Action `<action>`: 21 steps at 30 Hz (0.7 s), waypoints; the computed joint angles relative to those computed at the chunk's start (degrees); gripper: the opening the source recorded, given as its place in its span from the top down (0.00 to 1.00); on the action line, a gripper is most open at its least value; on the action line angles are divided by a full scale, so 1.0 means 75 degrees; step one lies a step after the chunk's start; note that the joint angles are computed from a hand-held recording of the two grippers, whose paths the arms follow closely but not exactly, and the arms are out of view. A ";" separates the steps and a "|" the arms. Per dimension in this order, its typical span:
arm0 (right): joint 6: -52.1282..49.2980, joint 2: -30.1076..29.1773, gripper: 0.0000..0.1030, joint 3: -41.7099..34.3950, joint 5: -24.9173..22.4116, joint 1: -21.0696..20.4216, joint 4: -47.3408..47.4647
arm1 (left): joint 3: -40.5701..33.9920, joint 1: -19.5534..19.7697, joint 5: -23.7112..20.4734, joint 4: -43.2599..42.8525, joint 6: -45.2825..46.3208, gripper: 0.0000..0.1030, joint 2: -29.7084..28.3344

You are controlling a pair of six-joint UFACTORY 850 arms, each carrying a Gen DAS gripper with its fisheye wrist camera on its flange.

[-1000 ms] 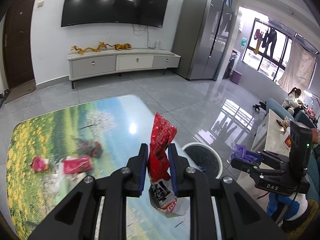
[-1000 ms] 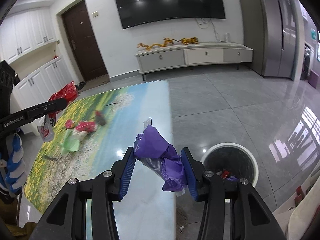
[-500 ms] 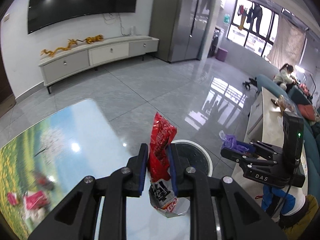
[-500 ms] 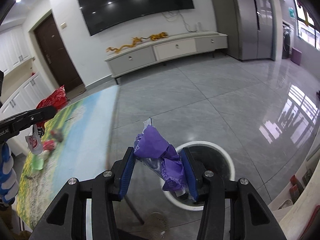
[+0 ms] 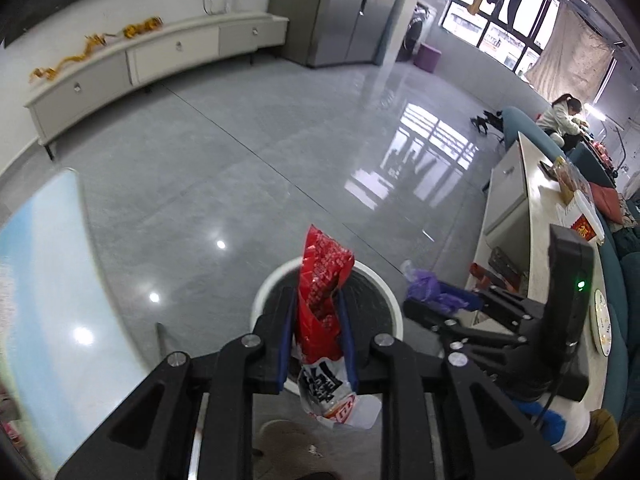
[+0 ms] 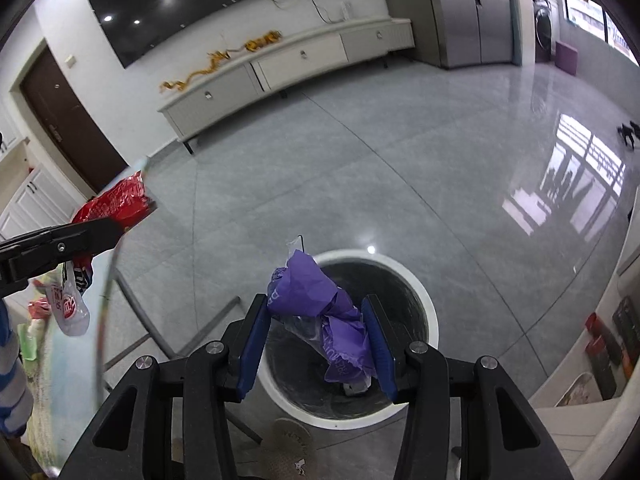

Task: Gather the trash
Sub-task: 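Carry both bags over the trash bin and open both tools to drop them, then move both open tools back over the table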

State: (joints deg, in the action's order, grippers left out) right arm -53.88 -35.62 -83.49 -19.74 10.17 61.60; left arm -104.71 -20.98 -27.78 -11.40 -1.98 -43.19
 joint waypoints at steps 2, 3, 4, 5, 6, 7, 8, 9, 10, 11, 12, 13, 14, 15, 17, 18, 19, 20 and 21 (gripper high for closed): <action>0.0546 -0.0199 0.55 -0.0177 0.0018 -0.0014 -0.0514 | -0.0347 -0.0002 -0.0235 -0.0283 0.0171 0.78 -0.0322; 0.0859 -0.0298 0.54 -0.0269 0.0034 -0.0019 -0.0817 | -0.0522 0.0004 -0.0339 -0.0440 0.0245 0.78 -0.0475; 0.1172 -0.0382 0.54 -0.0345 0.0049 -0.0019 -0.1112 | -0.0716 0.0006 -0.0458 -0.0500 0.0221 0.78 -0.0648; 0.1386 -0.0458 0.53 -0.0417 0.0045 -0.0028 -0.1332 | -0.0842 0.0020 -0.0538 -0.0504 0.0209 0.74 -0.0751; 0.1585 -0.0526 0.49 -0.0484 0.0050 -0.0030 -0.1538 | -0.0891 0.0023 -0.0553 -0.0502 0.0198 0.71 -0.0814; 0.1748 -0.0567 0.47 -0.0517 0.0071 -0.0027 -0.1706 | -0.0893 0.0022 -0.0500 -0.0468 0.0161 0.63 -0.0840; 0.1971 -0.0599 0.47 -0.0537 0.0100 -0.0020 -0.1935 | -0.0844 0.0029 -0.0426 -0.0482 0.0162 0.56 -0.0827; 0.2272 -0.0635 0.47 -0.0574 0.0112 -0.0011 -0.2212 | -0.0803 0.0028 -0.0372 -0.0505 0.0163 0.56 -0.0816; 0.2436 -0.0652 0.47 -0.0596 0.0110 -0.0008 -0.2342 | -0.0809 0.0035 -0.0363 -0.0553 0.0157 0.56 -0.0832; 0.2545 -0.0638 0.47 -0.0581 0.0129 -0.0001 -0.2416 | -0.0835 0.0040 -0.0384 -0.0580 0.0142 0.56 -0.0842; 0.2705 -0.0602 0.47 -0.0541 0.0180 0.0008 -0.2559 | -0.0770 0.0050 -0.0343 -0.0596 0.0121 0.56 -0.0801; 0.2892 -0.0620 0.47 -0.0593 0.0184 0.0005 -0.2732 | -0.0832 0.0059 -0.0351 -0.0624 0.0128 0.56 -0.0834; 0.2991 -0.0566 0.46 -0.0537 0.0219 0.0005 -0.2796 | -0.0872 0.0053 -0.0349 -0.0665 0.0137 0.56 -0.0845; 0.3119 -0.0525 0.46 -0.0497 0.0256 0.0007 -0.2894 | -0.0815 0.0061 -0.0304 -0.0734 0.0185 0.56 -0.0794; 0.3617 -0.0421 0.46 -0.0437 0.0342 0.0028 -0.3333 | -0.0592 0.0082 -0.0154 -0.0986 0.0362 0.56 -0.0617; 0.3747 -0.0308 0.46 -0.0330 0.0396 0.0033 -0.3437 | -0.0402 0.0091 -0.0067 -0.1077 0.0435 0.56 -0.0455; 0.3824 -0.0198 0.46 -0.0222 0.0463 0.0040 -0.3484 | -0.0216 0.0084 0.0039 -0.1070 0.0432 0.56 -0.0291; 0.3919 -0.0042 0.46 -0.0091 0.0561 0.0053 -0.3524 | -0.0071 0.0081 0.0141 -0.1078 0.0448 0.56 -0.0159; 0.4042 0.0047 0.46 -0.0027 0.0636 0.0056 -0.3607 | 0.0167 0.0086 0.0305 -0.1136 0.0522 0.56 0.0049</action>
